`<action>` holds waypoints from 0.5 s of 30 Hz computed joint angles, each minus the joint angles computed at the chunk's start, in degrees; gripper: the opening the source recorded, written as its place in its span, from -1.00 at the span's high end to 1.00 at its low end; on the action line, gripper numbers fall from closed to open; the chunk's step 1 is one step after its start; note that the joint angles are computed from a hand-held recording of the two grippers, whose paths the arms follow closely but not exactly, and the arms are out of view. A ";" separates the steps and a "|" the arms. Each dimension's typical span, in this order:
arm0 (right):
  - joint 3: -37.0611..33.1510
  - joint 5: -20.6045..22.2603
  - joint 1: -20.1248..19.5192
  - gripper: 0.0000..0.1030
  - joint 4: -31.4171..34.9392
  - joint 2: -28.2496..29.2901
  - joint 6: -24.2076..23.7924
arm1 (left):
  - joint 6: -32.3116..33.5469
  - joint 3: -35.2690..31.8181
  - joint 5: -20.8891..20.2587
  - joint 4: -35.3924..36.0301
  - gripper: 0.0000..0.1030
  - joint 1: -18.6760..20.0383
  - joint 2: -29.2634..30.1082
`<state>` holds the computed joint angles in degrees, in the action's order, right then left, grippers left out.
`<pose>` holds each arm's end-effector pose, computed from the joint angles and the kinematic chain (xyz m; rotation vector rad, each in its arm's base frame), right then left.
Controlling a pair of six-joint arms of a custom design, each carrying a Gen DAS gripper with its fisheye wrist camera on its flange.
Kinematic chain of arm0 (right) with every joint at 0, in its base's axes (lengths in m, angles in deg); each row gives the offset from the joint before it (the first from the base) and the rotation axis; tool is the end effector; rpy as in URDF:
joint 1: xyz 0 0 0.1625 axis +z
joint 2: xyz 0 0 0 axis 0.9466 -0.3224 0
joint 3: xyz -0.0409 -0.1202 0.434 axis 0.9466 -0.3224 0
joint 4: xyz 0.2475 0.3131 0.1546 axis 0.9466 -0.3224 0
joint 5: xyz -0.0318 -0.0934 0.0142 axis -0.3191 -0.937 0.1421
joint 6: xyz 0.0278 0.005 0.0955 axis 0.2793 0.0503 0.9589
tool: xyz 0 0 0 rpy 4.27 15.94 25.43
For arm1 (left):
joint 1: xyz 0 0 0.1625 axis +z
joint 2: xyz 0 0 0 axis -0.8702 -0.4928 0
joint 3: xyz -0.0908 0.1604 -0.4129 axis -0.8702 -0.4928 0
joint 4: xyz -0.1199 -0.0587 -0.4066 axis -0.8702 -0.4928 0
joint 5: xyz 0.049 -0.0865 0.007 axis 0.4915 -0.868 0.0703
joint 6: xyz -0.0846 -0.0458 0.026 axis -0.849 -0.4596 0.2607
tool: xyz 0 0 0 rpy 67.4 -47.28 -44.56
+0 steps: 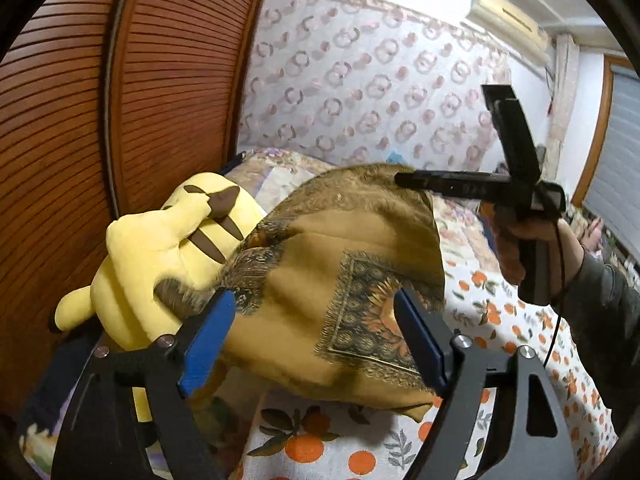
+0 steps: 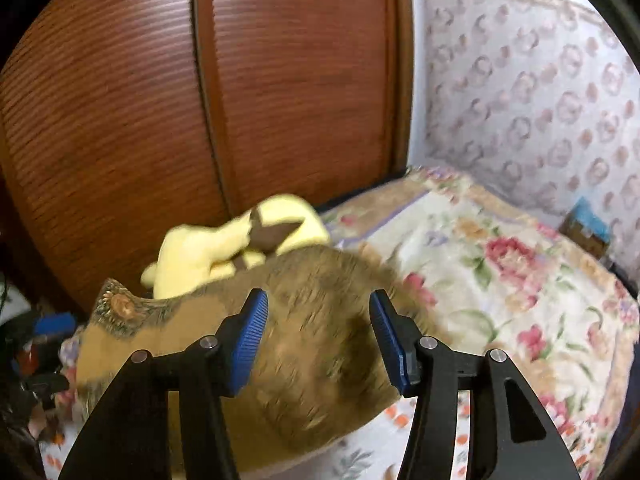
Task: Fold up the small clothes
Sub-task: 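Lower the shirt beside the yellow plush toy and open both grippers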
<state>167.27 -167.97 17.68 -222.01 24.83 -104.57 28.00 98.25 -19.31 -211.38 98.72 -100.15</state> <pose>0.1141 -0.7751 0.2562 1.2925 -2.3334 0.7653 -0.2672 -0.4848 0.0101 0.3988 2.3222 -1.1945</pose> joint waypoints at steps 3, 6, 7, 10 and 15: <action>-0.07 -2.18 -0.45 -0.07 -2.36 1.80 -0.53 | -2.04 -1.21 -0.40 6.89 -0.59 0.54 -0.18; -1.56 -2.69 -1.08 -0.07 -2.70 3.31 0.42 | -3.26 -1.83 -1.72 10.72 -0.59 1.20 0.38; -1.26 -2.28 -1.30 -0.07 -2.67 3.21 1.04 | -3.54 -1.86 -1.90 11.27 -0.59 1.23 0.42; -0.82 -1.23 -1.78 -0.08 -3.95 3.54 1.09 | -5.34 -2.02 -2.88 12.87 -0.59 1.66 0.25; 3.28 -1.86 -2.49 -0.09 -7.61 1.35 2.24 | -5.40 -1.54 -2.05 13.24 -0.59 0.69 -0.14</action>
